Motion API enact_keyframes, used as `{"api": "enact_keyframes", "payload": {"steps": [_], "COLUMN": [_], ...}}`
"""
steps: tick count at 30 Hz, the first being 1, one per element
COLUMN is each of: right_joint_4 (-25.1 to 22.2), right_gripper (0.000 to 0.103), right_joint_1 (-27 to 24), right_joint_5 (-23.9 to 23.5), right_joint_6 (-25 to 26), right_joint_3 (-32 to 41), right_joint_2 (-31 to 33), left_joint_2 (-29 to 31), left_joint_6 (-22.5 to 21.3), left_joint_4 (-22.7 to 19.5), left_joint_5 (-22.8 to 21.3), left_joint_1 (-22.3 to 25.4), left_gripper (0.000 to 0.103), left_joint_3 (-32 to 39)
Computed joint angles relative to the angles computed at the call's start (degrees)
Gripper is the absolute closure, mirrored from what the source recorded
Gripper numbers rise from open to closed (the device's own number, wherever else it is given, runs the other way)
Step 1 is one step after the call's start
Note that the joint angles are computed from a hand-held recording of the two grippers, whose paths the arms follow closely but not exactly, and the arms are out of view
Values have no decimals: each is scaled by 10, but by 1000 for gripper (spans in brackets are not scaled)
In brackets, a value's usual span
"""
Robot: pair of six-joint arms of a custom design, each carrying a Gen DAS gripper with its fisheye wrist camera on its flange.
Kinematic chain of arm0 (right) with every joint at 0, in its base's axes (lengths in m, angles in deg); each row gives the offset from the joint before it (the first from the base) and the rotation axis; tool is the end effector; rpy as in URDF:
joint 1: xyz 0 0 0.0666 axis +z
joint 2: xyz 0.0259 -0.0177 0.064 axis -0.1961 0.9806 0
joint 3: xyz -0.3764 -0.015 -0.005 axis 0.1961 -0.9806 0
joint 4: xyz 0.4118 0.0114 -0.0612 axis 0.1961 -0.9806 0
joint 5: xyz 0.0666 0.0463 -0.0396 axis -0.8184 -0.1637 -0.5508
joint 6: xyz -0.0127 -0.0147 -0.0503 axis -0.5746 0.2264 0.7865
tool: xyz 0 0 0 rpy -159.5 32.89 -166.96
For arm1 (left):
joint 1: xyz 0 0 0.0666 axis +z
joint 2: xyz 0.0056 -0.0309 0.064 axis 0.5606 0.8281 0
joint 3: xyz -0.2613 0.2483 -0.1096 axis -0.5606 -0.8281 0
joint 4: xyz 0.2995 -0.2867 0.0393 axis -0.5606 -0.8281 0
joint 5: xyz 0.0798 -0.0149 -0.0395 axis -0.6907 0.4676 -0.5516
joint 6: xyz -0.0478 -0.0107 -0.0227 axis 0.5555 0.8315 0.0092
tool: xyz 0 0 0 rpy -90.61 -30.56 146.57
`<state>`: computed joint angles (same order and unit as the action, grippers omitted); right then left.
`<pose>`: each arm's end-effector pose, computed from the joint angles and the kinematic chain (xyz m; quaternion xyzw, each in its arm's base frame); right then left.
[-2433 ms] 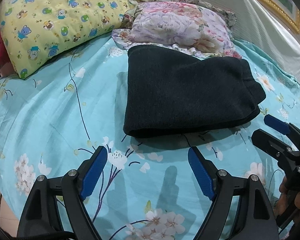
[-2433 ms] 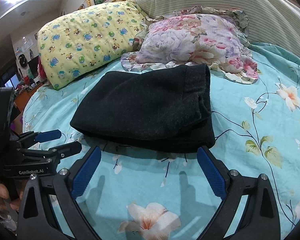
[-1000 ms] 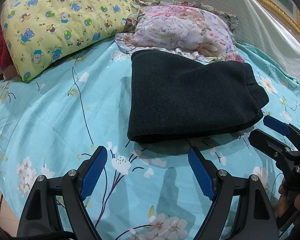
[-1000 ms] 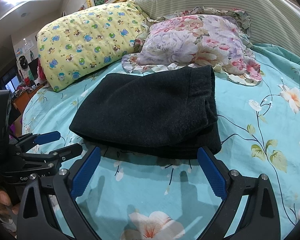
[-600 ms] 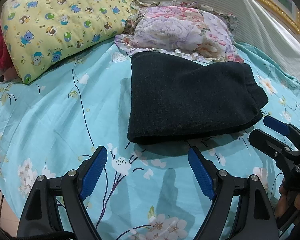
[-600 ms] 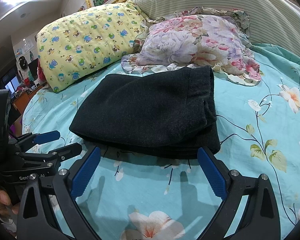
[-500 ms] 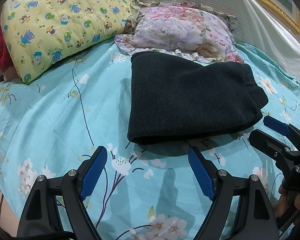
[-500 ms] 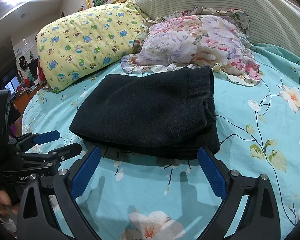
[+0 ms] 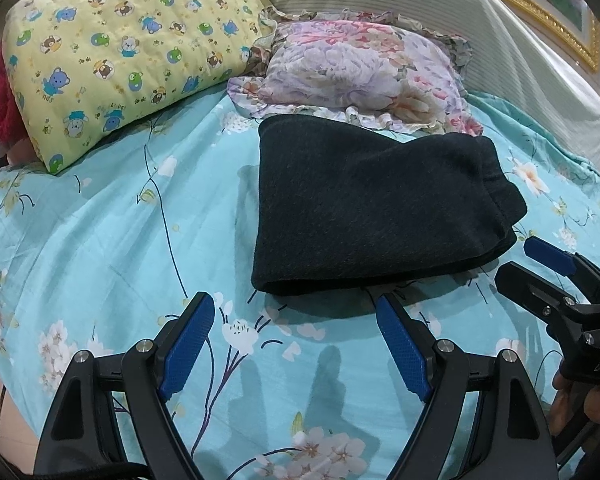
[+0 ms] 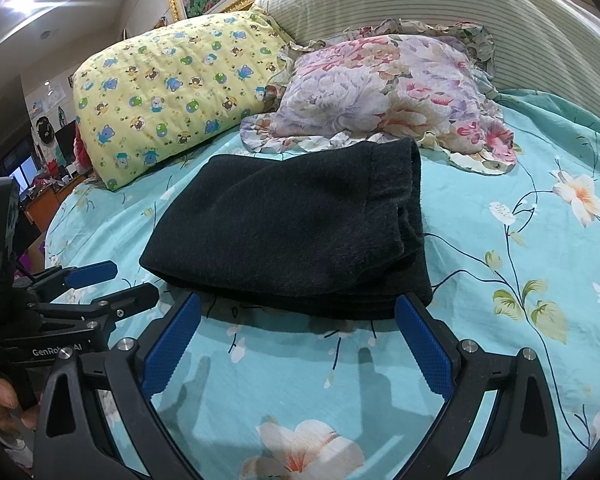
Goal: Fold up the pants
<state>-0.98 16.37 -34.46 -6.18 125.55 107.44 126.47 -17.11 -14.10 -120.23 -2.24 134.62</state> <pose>0.5426 0.2943 0.4860 -0.2334 0.8675 0.2305 0.3740 0.4878 -0.3366 0.4857 -0.1494 0.9264 0.0408 0.3432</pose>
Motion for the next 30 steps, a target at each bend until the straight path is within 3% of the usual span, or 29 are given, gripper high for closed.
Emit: {"api": "enact_keyframes", "payload": {"steps": [30], "right_joint_4": [20], "right_gripper": [5], "right_joint_1": [-4], "right_joint_5": [-1], "right_joint_6": [-11], "right_joint_3": [1], "right_joint_2": [-5], "left_joint_2": [2], "left_joint_6": [-9], "left_joint_4": [5], "left_joint_5": [-8], "left_joint_1": [-1], "left_gripper": [19], "left_joint_3": [18]}}
